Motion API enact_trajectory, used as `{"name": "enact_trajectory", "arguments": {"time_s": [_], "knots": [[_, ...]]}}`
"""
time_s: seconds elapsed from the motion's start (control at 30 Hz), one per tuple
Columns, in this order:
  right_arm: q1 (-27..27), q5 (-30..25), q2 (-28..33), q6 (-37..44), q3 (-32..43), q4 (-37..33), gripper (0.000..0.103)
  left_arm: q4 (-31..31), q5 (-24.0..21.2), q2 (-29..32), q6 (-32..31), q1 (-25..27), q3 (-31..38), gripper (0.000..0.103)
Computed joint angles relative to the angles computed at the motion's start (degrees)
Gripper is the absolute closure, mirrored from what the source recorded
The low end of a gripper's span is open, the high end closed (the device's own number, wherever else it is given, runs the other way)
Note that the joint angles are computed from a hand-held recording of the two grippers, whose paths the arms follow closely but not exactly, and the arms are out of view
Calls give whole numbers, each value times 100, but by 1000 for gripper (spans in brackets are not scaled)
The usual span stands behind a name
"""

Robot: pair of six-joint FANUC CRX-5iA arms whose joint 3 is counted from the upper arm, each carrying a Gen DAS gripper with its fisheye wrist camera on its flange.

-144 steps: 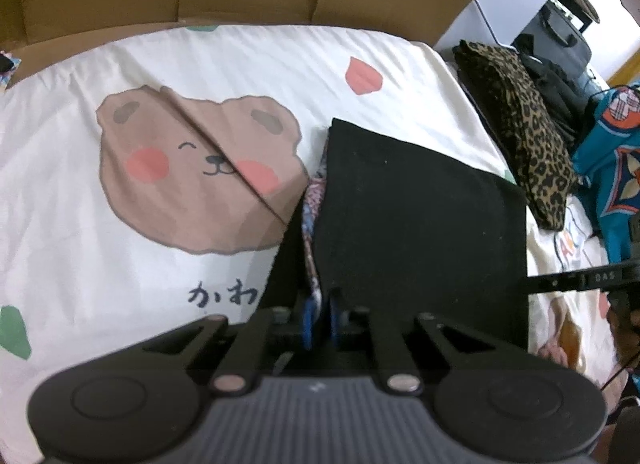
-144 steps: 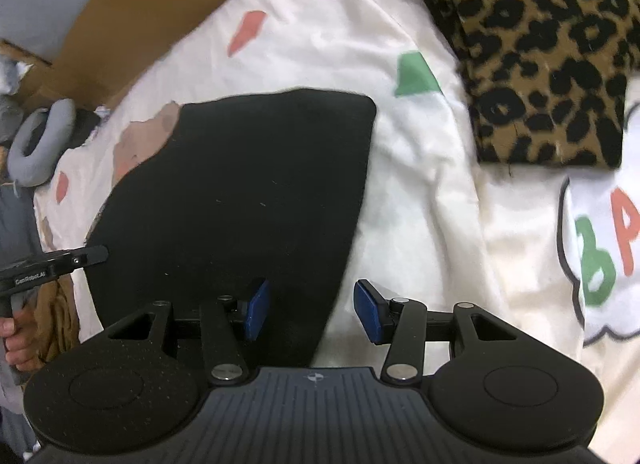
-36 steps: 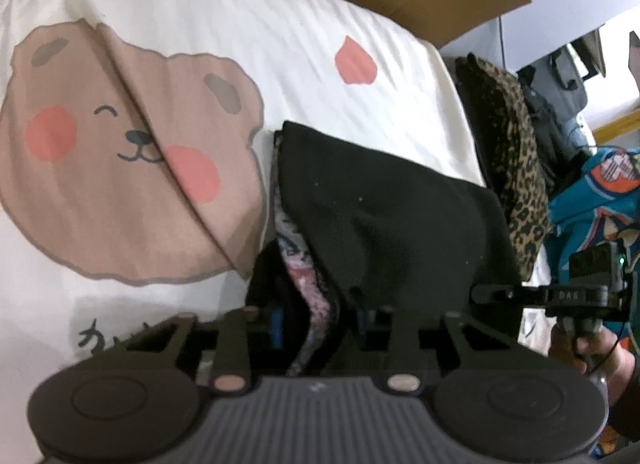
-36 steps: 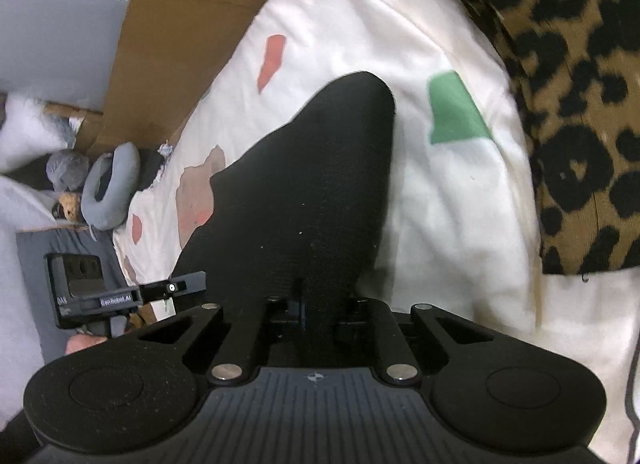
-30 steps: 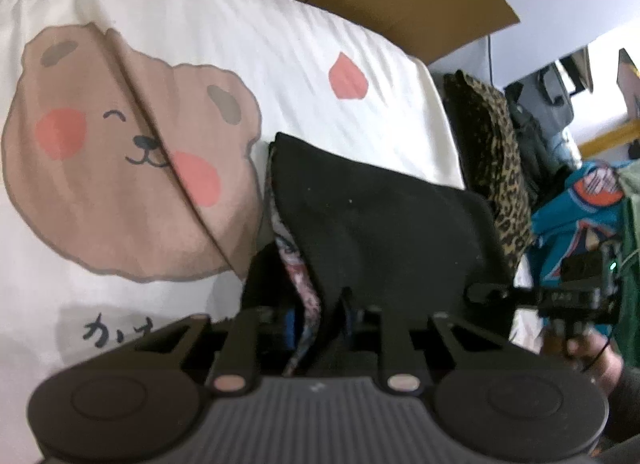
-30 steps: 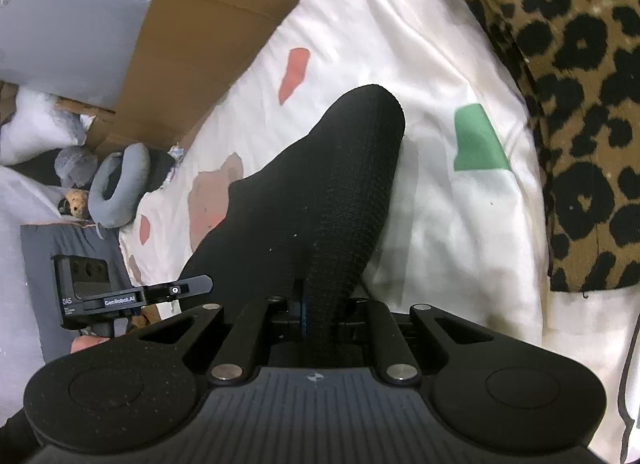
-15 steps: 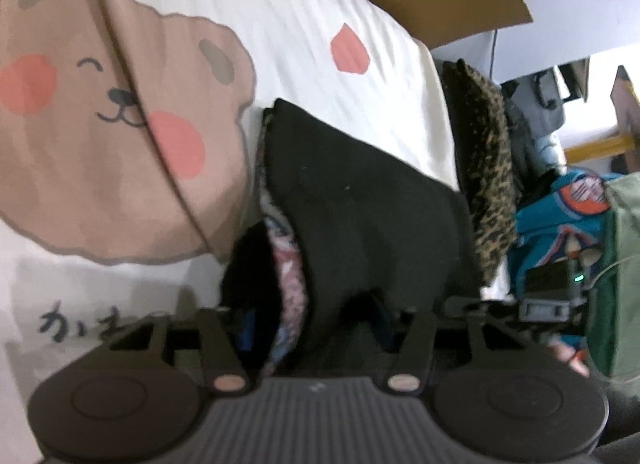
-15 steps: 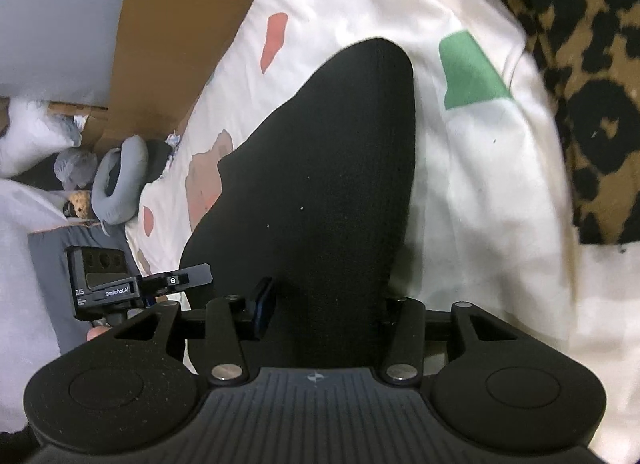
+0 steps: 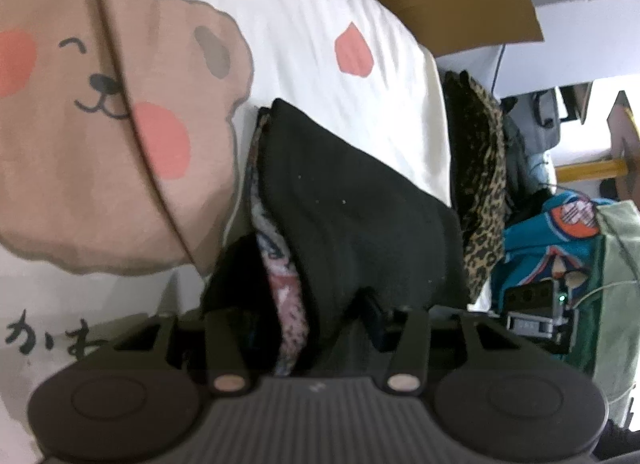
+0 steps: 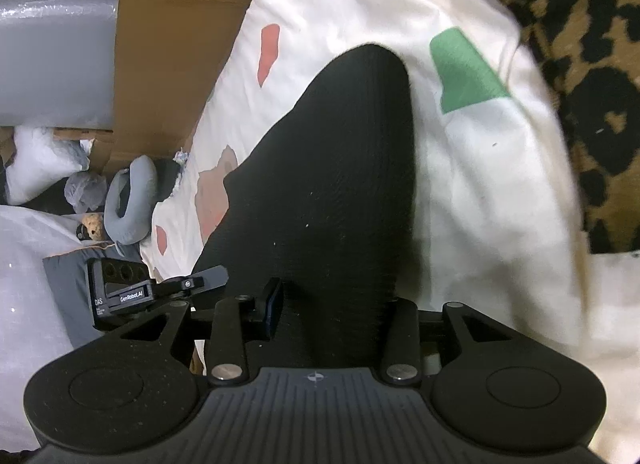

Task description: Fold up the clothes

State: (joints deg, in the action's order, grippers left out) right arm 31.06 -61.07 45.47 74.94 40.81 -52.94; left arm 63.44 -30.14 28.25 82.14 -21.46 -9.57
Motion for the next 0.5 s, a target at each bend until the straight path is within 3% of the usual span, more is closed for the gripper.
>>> {"name": "enact_trajectory", "arguments": {"time_s": [0.1,0.13,0.17,0.23,0.33,0.4,0.5], "knots": [[60,35,40,-55,46,76,66,-689,-136,47,565,75,231,69],[91,48,42,-85,58,161,72,-902,-189,54,734,93,320,71],[128,50,44,-148,78,276,85,-1109,-245,61,898,108,414,75],[152,31,17,-219,104,369,92,-1506,-368,76,1213,132,609,77],[177,22,-38,-219,121,483,92,-1753,-478,83,1328,144,767,77],[185,-58,0,-227,191,543,87,-1686,-577,143,1288,165,803,69],[161,-101,78,-338,236,476,72,-1159,-513,158,1030,152,612,65]]}}
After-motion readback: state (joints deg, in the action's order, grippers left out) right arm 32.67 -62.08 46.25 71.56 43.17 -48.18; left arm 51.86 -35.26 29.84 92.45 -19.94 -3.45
